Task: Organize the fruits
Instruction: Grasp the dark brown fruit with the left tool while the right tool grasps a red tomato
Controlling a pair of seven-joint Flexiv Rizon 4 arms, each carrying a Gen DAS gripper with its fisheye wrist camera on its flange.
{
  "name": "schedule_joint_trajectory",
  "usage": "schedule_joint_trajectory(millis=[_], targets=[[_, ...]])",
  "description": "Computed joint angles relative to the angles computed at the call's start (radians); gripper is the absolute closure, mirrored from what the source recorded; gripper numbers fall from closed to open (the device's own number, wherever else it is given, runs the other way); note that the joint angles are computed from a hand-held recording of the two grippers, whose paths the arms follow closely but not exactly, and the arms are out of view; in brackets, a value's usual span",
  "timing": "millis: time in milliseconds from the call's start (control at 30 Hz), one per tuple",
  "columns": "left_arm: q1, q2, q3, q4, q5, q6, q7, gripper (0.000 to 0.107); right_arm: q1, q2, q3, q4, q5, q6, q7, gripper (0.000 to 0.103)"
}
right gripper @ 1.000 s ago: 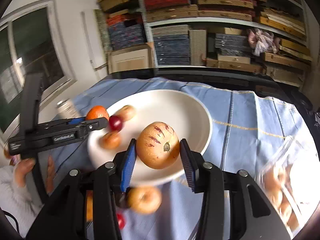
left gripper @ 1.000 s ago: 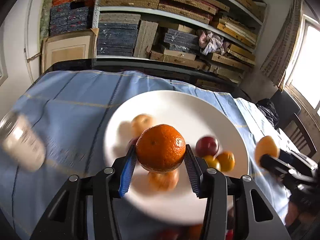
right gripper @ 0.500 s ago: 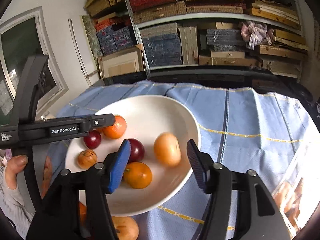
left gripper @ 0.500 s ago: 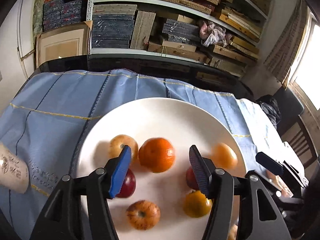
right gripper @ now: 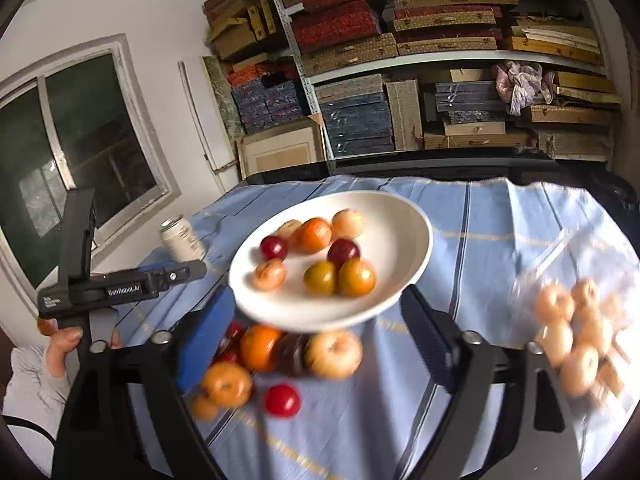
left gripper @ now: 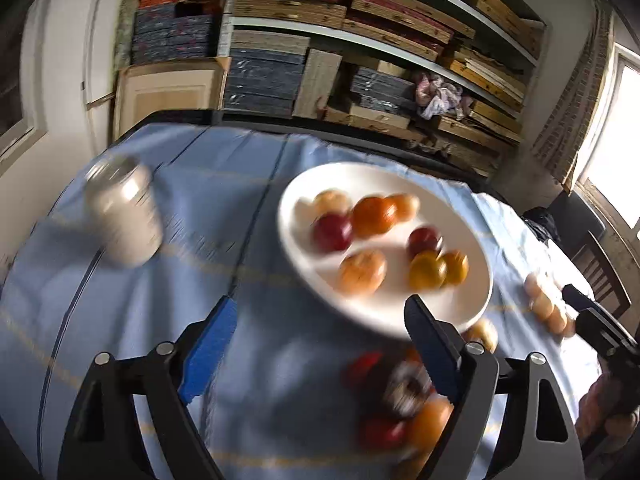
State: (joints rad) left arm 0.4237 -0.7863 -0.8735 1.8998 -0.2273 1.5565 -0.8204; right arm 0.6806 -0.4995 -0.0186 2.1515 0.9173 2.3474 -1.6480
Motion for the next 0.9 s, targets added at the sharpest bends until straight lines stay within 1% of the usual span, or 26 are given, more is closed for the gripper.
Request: schedule_joint_trajectory(millis=[33, 100, 200, 267, 300, 333, 367, 400, 467, 533, 633, 767, 833, 900], targets=[[0.019, -0.008, -0.013, 0.015, 0.004, 0.010, 0.005, 0.020, 0.002, -0.013, 0.013, 0.005, -0.005, 0.025, 0.013, 0.013], [0.078, -0.041, -0.067, 0.046, 0.022, 0.021, 0.017, 0.020, 0.017, -0.034, 0.020, 0.002, 0.014, 0.053, 0.011, 0.011], [0.114, -0.065, -0.115, 0.054, 0.050, -0.003, 0.026, 0.020, 0.031, -0.046, 0.012, -0.018, 0.044, 0.033, -0.025, 0.010], [0.138, -0.085, -0.154, 0.075, 0.089, 0.023, 0.057, 0.020, 0.024, -0.048, 0.013, -0.025, 0.047, 0.005, -0.029, 0.010], [0.136, -0.083, -0.153, 0.082, 0.110, 0.036, 0.061, 0.019, 0.022, -0.051, 0.013, -0.027, 0.045, -0.005, -0.025, 0.010], [0.126, -0.079, -0.143, 0.088, 0.133, 0.053, 0.066, 0.019, 0.016, -0.052, 0.013, -0.027, 0.038, -0.014, -0.017, 0.010], [0.101, -0.069, -0.116, 0.093, 0.162, 0.088, 0.072, 0.019, 0.014, -0.053, 0.011, -0.026, 0.036, -0.020, -0.009, 0.010], [0.067, -0.055, -0.076, 0.095, 0.189, 0.131, 0.070, 0.019, 0.012, -0.052, 0.009, -0.023, 0.030, -0.024, 0.000, 0.010], [0.008, -0.036, -0.003, 0.091, 0.233, 0.176, 0.061, 0.019, 0.013, -0.052, 0.005, -0.017, 0.023, -0.021, 0.015, 0.010], [-0.028, -0.029, 0.040, 0.079, 0.256, 0.176, 0.050, 0.019, 0.011, -0.051, 0.003, -0.009, 0.012, -0.016, 0.030, 0.010], [-0.046, -0.034, 0.062, 0.065, 0.266, 0.155, 0.044, 0.019, 0.011, -0.050, -0.001, -0.002, -0.001, -0.020, 0.048, 0.009], [-0.120, -0.027, 0.144, 0.037, 0.263, 0.171, 0.037, 0.019, 0.030, -0.049, -0.020, 0.000, -0.004, -0.039, 0.053, 0.009], [-0.139, -0.026, 0.166, 0.020, 0.253, 0.159, 0.028, 0.019, 0.042, -0.050, -0.032, -0.001, 0.000, -0.042, 0.050, 0.009], [-0.133, -0.023, 0.166, 0.015, 0.234, 0.132, 0.020, 0.019, 0.044, -0.049, -0.034, 0.002, -0.002, -0.041, 0.054, 0.009]])
